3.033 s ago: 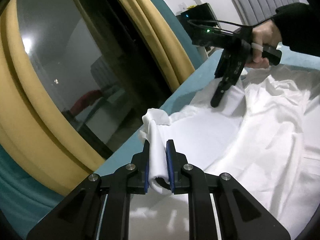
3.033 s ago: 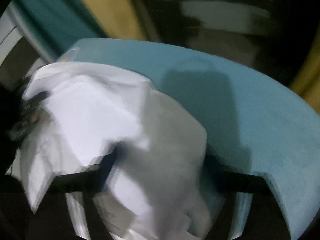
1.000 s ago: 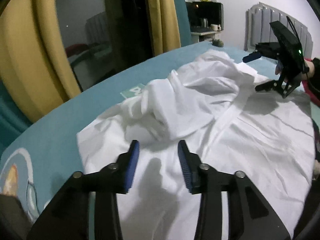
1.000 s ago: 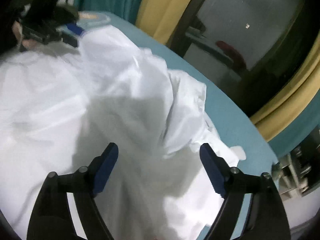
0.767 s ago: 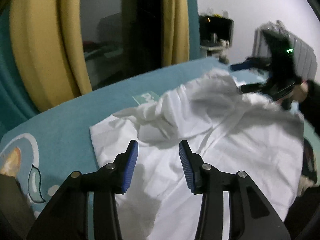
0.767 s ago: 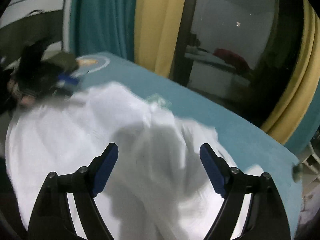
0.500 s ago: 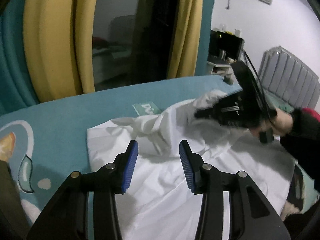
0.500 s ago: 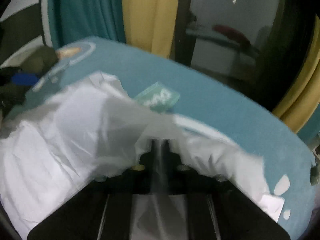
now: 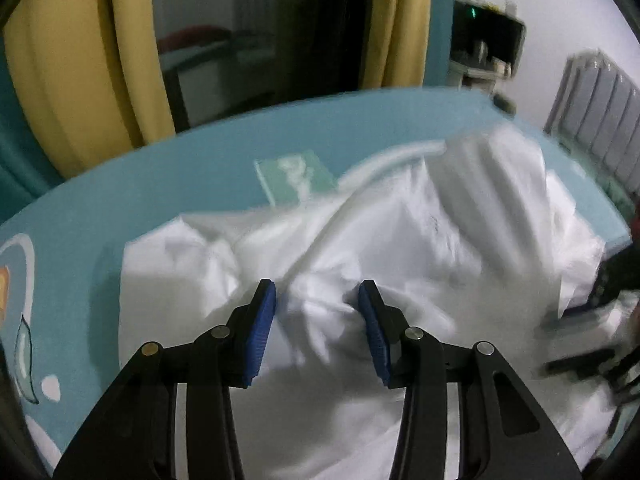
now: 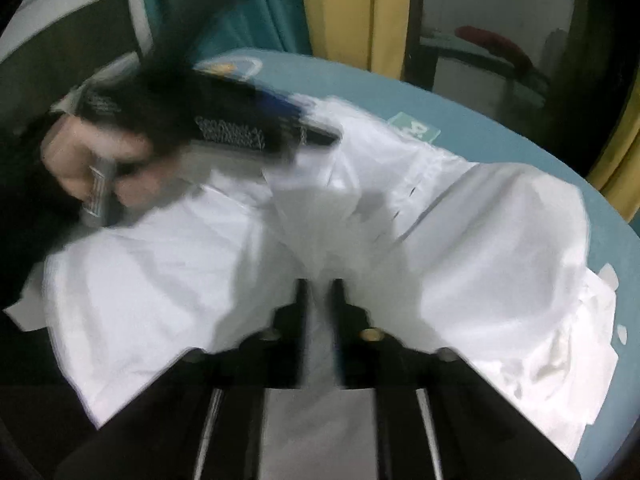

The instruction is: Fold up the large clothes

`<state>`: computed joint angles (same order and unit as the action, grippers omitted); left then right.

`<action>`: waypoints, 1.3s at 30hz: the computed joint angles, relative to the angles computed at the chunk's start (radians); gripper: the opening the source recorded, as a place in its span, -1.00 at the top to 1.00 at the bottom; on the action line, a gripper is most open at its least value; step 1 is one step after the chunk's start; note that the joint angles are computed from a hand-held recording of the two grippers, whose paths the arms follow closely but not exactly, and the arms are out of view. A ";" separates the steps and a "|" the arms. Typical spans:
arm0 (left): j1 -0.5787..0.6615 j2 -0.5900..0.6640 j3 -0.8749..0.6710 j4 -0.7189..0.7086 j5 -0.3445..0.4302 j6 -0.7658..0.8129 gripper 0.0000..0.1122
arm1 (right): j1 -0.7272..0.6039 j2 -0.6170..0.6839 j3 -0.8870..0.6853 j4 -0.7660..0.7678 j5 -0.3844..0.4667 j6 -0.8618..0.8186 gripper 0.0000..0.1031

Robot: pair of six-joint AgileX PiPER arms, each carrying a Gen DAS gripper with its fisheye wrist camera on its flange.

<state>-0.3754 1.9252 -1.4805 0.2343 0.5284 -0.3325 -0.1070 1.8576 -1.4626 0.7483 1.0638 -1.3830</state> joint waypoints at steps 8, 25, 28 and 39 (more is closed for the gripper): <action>0.035 -0.169 0.151 -0.152 -0.132 0.162 0.19 | -0.007 0.143 -0.291 0.053 -0.168 0.039 -0.30; 0.054 -0.092 0.088 0.015 -0.131 -0.067 0.18 | -0.103 0.088 -0.150 -0.017 -0.181 0.034 -0.30; 0.026 -0.285 0.291 0.268 -0.186 -0.366 0.17 | -0.185 -0.055 -0.003 0.057 -0.206 -0.044 -0.30; -0.269 -0.939 1.000 0.911 0.166 -1.333 -0.12 | -0.557 -0.208 0.319 0.112 -0.234 -0.234 -0.31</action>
<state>-0.6447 0.9865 -0.4800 1.1452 0.6944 -1.6657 -0.6642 1.6497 -1.1432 0.8608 0.8301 -1.6169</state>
